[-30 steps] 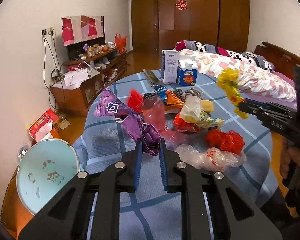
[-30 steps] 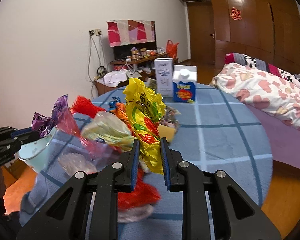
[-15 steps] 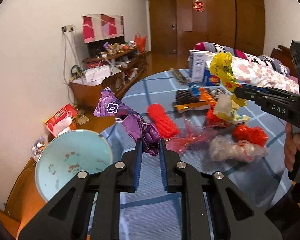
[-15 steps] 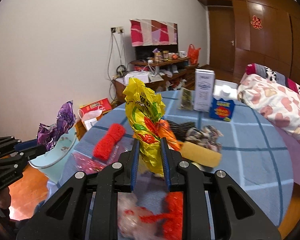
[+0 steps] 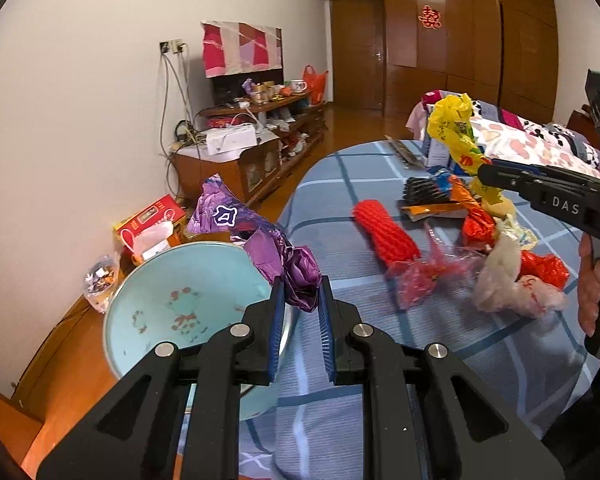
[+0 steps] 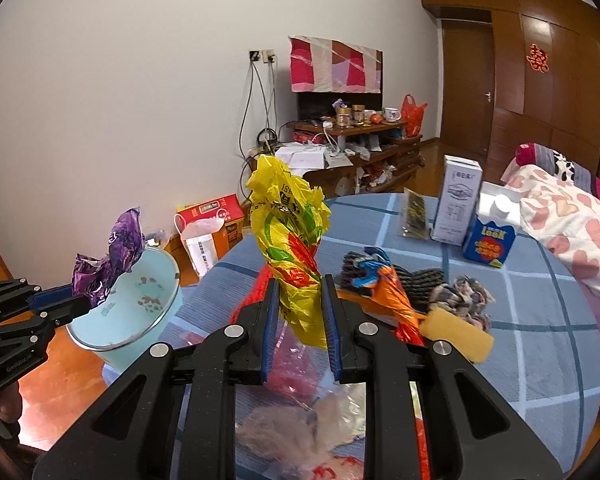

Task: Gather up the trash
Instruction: 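Carry the purple wrapper and yellow bag over the light-blue bucket with both tools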

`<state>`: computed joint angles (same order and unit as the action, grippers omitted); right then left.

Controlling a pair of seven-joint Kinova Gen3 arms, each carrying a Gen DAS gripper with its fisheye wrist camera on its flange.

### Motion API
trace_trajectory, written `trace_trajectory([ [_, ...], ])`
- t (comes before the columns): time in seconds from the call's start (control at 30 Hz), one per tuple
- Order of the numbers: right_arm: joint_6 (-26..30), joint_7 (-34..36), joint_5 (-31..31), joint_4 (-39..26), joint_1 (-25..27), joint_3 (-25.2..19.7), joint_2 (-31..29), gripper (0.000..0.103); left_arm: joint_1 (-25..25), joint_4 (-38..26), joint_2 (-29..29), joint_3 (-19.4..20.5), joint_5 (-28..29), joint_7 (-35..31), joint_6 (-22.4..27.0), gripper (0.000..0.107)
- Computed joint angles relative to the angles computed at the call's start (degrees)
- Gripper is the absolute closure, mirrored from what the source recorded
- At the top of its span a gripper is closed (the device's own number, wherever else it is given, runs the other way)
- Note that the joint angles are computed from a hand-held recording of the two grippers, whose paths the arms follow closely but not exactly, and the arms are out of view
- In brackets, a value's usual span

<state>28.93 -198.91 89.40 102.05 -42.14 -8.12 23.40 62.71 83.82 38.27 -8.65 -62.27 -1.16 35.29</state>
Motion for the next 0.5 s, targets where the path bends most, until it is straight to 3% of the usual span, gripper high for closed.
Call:
trace_trajectory([
  [0.5, -4.7, 14.5, -10.2, -9.4, -3.2, 4.2, 5.3, 0.081, -2.2, 5.8, -2.3, 0.7, -3.6, 6.8, 2.8, 0.091],
])
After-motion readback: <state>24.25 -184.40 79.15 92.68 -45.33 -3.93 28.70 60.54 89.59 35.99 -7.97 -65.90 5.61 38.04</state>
